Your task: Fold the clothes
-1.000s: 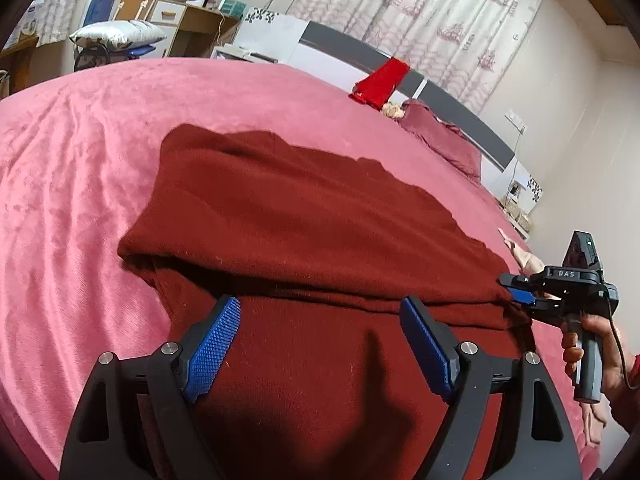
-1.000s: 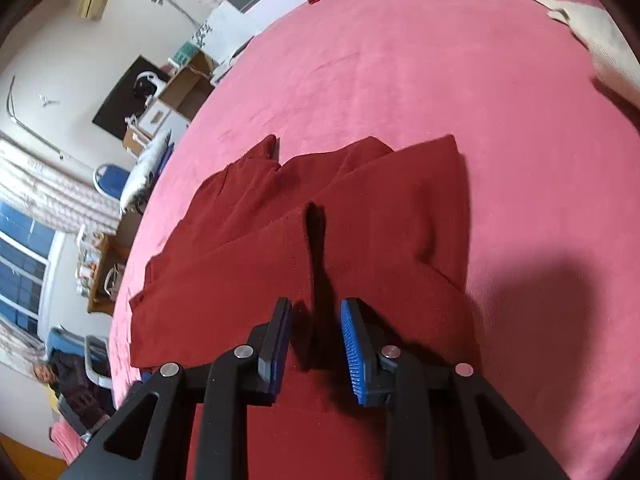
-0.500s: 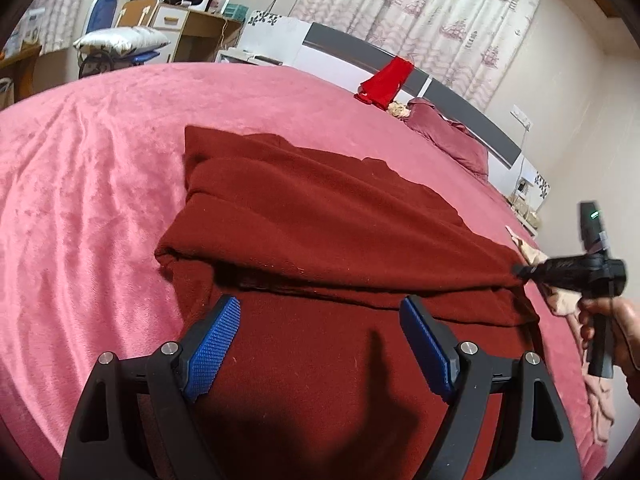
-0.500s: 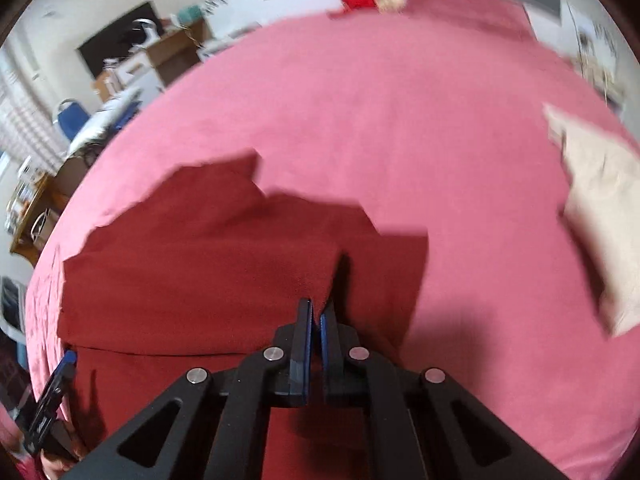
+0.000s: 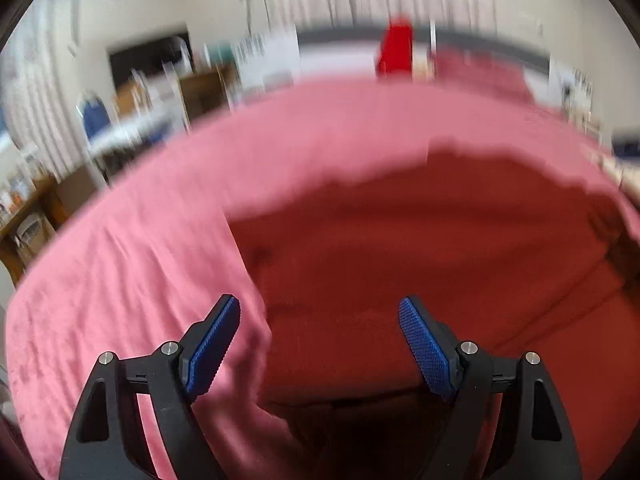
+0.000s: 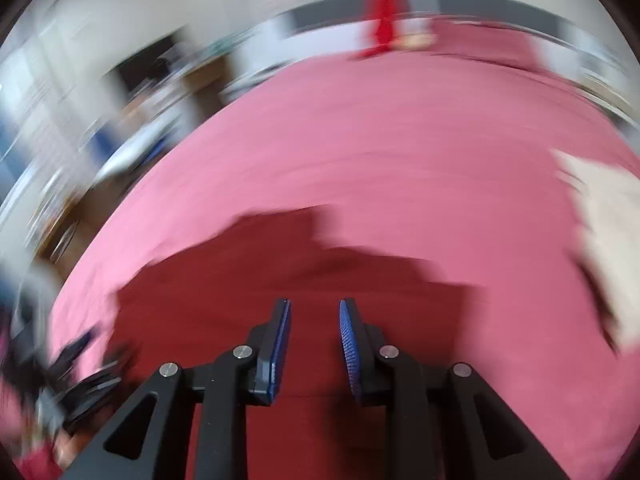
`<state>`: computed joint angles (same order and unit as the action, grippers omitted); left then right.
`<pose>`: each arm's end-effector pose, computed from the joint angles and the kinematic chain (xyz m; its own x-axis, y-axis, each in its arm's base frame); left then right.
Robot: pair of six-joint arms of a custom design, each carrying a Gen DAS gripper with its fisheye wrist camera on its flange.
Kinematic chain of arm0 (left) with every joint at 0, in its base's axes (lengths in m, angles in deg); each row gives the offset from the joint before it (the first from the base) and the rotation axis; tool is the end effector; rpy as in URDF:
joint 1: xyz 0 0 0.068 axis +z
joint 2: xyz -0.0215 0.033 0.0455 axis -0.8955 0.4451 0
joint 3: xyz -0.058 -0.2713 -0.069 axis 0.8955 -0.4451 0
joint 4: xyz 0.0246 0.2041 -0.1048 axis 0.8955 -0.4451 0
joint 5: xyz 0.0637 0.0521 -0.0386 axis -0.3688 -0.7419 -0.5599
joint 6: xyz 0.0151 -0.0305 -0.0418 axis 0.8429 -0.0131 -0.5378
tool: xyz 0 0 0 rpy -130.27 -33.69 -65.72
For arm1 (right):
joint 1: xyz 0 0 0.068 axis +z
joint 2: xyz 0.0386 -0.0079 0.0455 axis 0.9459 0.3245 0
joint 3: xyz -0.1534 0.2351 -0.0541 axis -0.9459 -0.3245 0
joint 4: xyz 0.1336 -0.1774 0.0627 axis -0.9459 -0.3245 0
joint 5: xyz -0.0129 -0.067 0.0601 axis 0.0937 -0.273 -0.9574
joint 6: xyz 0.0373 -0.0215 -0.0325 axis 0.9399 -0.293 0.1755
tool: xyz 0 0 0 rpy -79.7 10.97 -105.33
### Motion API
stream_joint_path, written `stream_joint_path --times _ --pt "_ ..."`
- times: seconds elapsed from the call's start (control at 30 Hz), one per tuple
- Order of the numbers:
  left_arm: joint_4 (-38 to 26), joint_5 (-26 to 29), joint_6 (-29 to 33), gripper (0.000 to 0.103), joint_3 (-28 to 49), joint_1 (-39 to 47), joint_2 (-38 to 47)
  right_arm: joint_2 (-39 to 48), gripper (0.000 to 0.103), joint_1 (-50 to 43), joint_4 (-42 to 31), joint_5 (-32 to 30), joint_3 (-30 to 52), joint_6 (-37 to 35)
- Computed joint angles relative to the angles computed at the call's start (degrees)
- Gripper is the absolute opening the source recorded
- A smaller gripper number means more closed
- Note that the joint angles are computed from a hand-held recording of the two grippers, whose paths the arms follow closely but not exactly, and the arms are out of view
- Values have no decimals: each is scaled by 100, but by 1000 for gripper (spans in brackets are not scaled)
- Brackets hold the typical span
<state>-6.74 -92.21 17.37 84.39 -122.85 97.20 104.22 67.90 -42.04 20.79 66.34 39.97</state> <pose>0.1107 -0.1389 0.1467 -0.7016 -0.1275 -0.7011 -0.2226 0.9738 0.0456 0.2873 0.0029 0.2174 -0.7227 -0.3256 -0.6097 -0.5545 0.7997 0.2302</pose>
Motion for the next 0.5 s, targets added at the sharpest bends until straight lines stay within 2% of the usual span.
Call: stream_joint_path --times 0.13,0.27,0.37,0.5 --pt "-284 -106 -797 83 47 -425 77 258 26 2414 -666 757 830 -83" --pt "-722 -186 -1085 83 382 -624 410 1589 26 4297 -1509 1383 2446 156" --pt "-781 -134 -1229 83 373 -643 413 2525 26 5079 -1967 1949 3424 98" --pt "-1367 -209 -1821 83 703 -917 791 3581 26 5691 -2671 2736 4530 -244"
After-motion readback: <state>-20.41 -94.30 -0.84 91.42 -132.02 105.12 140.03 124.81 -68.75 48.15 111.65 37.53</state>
